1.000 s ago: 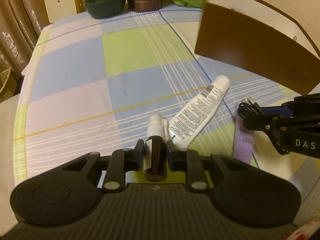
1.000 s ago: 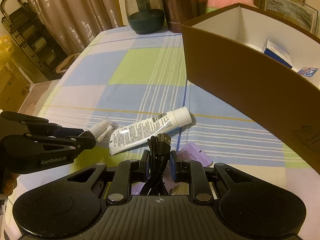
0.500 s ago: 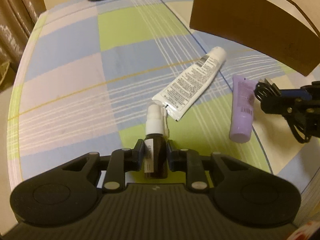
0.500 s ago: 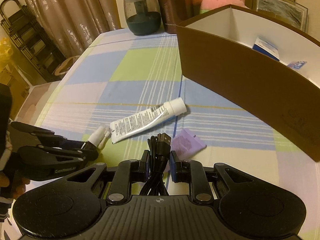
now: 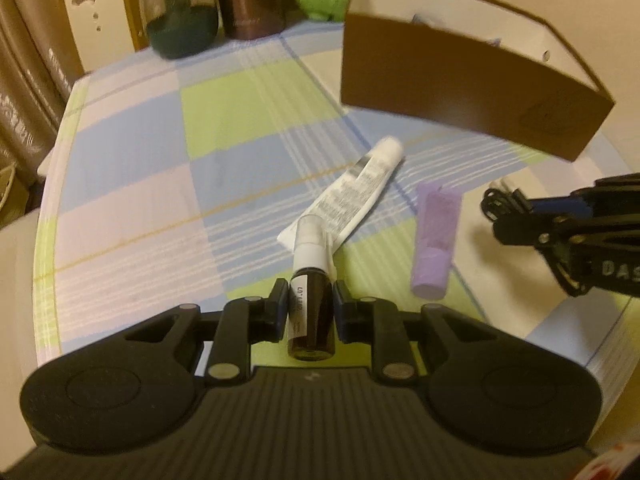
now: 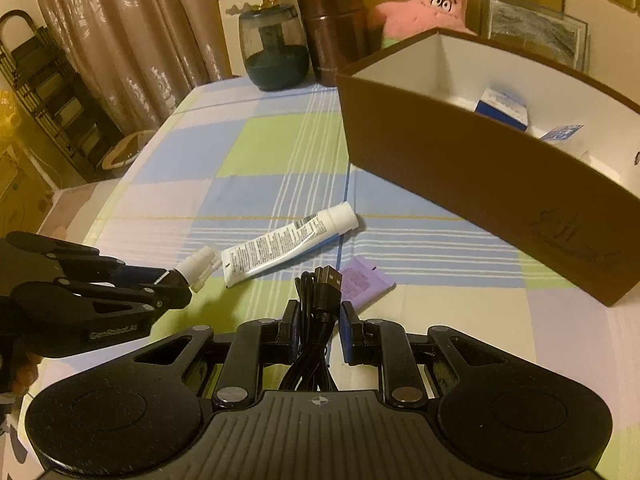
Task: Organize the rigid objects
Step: 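Lift the spray bottle and cable and carry both over the brown box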
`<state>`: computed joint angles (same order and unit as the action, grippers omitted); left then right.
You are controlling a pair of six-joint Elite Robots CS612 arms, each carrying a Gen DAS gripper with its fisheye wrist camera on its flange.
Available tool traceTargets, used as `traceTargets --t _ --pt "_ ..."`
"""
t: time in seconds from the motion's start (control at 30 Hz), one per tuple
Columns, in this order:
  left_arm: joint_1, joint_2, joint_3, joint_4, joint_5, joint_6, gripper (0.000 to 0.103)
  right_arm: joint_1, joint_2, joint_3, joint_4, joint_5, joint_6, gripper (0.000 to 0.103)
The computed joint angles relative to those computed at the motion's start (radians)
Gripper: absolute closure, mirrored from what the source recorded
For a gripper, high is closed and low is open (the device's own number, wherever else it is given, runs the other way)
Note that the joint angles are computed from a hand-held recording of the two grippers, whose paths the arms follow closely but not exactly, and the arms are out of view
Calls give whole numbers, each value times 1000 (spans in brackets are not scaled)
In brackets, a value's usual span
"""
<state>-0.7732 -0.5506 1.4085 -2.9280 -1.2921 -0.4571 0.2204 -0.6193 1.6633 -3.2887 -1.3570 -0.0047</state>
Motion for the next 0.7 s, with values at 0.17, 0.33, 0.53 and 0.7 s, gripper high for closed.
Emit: traceTargets --t 0.17,0.33,0.53,0.7 --pt "-12 -13 -1 -50 11 43 82 -13 -18 23 -33 -5 22 83" --pt "-27 -13 -36 -65 29 69 82 -38 -36 33 -52 9 25 83" --pt "-42 14 -133 -47 40 93 82 -82 -53 28 -62 35 8 83" --pt "-46 63 -262 -18 46 124 82 -119 -58 7 -72 44 -3 83"
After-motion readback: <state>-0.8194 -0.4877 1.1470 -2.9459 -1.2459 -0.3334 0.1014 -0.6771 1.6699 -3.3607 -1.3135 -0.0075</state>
